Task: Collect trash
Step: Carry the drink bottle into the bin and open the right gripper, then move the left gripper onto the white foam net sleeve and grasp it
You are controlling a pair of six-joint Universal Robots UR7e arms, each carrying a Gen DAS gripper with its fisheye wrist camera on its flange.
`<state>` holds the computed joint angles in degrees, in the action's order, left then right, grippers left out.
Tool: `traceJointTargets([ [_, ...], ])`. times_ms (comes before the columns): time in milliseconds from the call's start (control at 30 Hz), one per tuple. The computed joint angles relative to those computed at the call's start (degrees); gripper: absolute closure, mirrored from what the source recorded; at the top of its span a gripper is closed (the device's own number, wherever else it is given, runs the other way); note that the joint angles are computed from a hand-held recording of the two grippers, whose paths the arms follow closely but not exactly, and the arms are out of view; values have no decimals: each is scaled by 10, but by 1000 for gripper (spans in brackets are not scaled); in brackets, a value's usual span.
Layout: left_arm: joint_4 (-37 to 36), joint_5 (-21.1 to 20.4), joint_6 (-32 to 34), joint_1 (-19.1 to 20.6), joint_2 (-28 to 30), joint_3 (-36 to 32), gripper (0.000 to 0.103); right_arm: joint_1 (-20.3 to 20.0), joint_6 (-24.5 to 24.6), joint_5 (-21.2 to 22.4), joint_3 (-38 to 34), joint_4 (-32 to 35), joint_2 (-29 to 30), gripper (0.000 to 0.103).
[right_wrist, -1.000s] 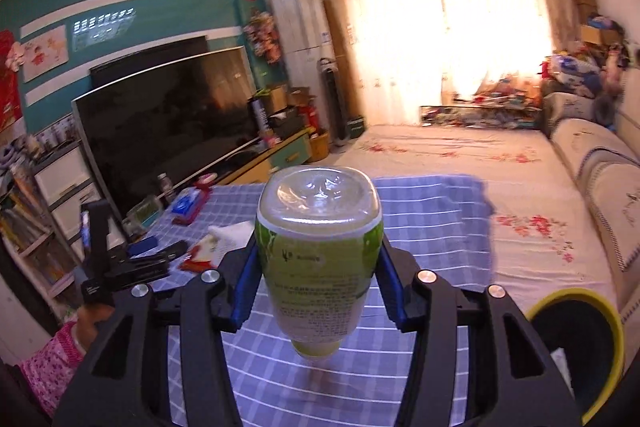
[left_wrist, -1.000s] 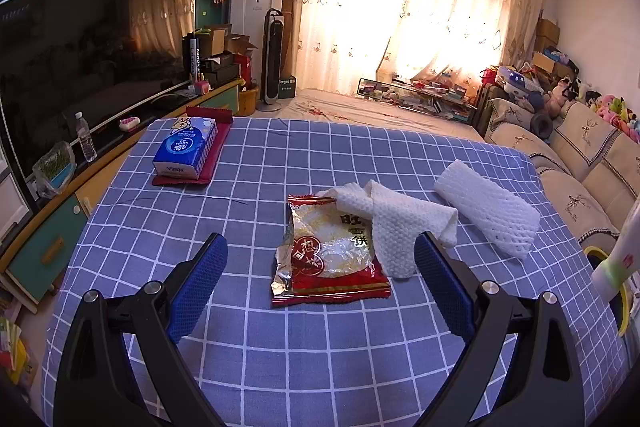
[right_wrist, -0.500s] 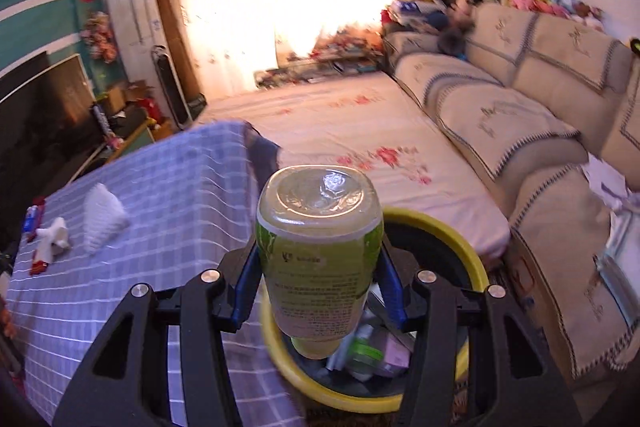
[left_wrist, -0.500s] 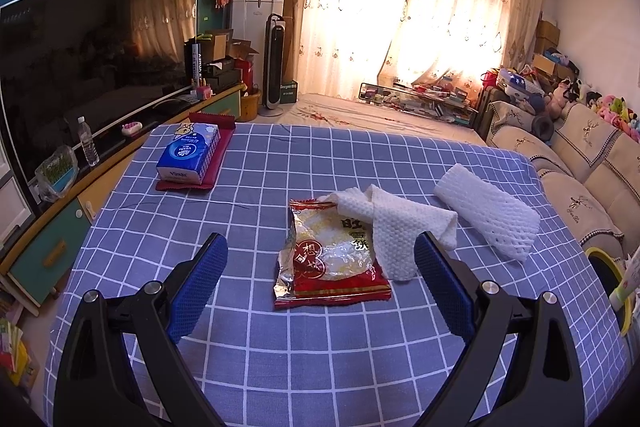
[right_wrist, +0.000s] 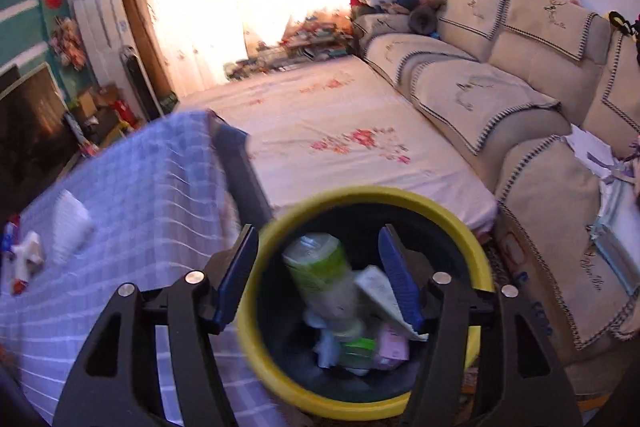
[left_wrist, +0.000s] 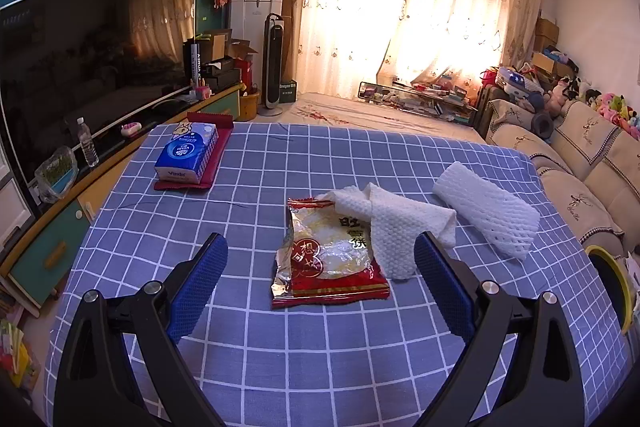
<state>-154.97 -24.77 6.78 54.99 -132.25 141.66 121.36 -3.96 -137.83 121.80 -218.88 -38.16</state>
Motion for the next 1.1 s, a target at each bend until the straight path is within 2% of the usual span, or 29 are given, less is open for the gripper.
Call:
traceJointTargets([
  [67, -2, 8, 5, -11, -4, 4, 10, 22, 2, 24, -19, -8, 8, 34],
  [133, 2, 12, 7, -18, -8, 7, 10, 42, 0, 66, -47, -15, 24, 30],
  [200, 14, 13, 3, -27, -14, 9, 10, 53, -2, 110, -86, -13, 49, 29],
  [300, 40, 8, -6, -50, -31, 14, 10, 63, -9, 146, -143, -10, 96, 28],
  [367, 99, 10, -39, -66, -42, 12, 10, 68, -19, 134, -172, 3, 121, 27],
  [433, 171, -18, -83, -73, -45, 0, 10, 71, -26, 124, -181, 31, 130, 27],
  [500, 219, -54, -126, -59, -17, -20, 10, 71, -25, 107, -186, 32, 136, 24],
  [533, 233, -89, -146, -42, 10, -37, 10, 69, -22, 104, -185, 32, 137, 24],
  [600, 224, -154, -166, -11, 59, -60, 10, 62, -8, 114, -178, 25, 130, 24],
  [667, 214, -193, -184, 8, 114, -83, 10, 59, -8, 112, -170, 6, 129, 22],
  [800, 177, -187, -192, 15, 218, -108, 10, 54, 0, 118, -161, -5, 123, 22],
  [967, 197, -193, -264, 57, 324, -173, 10, 52, 8, 128, -153, -6, 116, 21],
  [1100, 228, -156, -315, 69, 378, -213, 10, 49, 14, 135, -148, -6, 112, 21],
])
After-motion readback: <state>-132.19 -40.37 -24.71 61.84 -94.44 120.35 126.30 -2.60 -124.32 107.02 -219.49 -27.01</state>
